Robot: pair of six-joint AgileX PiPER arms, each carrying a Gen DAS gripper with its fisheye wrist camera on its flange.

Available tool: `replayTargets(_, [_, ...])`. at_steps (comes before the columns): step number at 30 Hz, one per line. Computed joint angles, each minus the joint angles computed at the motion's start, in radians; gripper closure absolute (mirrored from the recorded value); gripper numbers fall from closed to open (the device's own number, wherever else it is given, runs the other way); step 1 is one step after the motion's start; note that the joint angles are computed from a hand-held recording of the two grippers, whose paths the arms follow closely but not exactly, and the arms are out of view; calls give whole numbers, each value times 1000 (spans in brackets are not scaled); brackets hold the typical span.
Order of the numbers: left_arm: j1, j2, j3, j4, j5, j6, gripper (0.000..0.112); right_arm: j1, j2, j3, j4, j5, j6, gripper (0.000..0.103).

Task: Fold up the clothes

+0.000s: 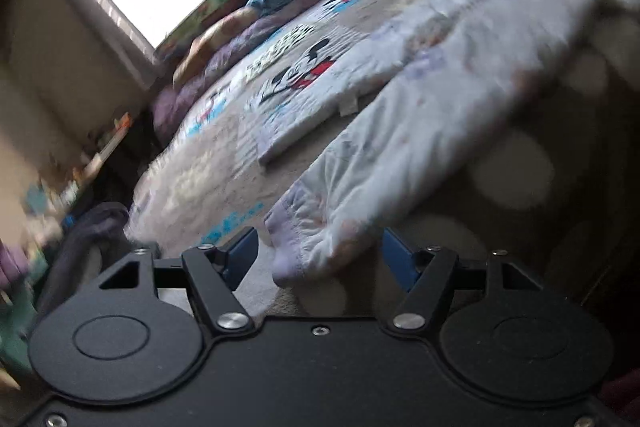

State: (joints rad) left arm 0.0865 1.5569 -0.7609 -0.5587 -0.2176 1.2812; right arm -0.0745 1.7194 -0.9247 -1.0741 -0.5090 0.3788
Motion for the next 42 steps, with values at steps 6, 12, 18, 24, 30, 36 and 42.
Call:
replayTargets(6, [-40,17,74,52,-136,55,44,9,-2,6,-32,16,-24,38])
replayTargets(12, [-57,76,97,88,-259,94,44,35,7,11,20,64,-126,37])
replayTargets(18, [-35,134,88,176,-333,9,49,60,48,-9,137,105,-291,38])
replayTargets(24, [-14,178,55,244,-348,-52,82,56,117,-56,159,63,-351,40])
replayTargets(30, [12,129,12,327,-264,-256,97,25,124,-119,-91,36,-61,83])
replayTargets(36, [25,144,-119,370,-182,-516,100,-15,117,-164,-99,-55,89,85])
replayTargets(42, [6,229,-309,284,-116,-570,102,-23,180,-291,-105,-80,248,87])
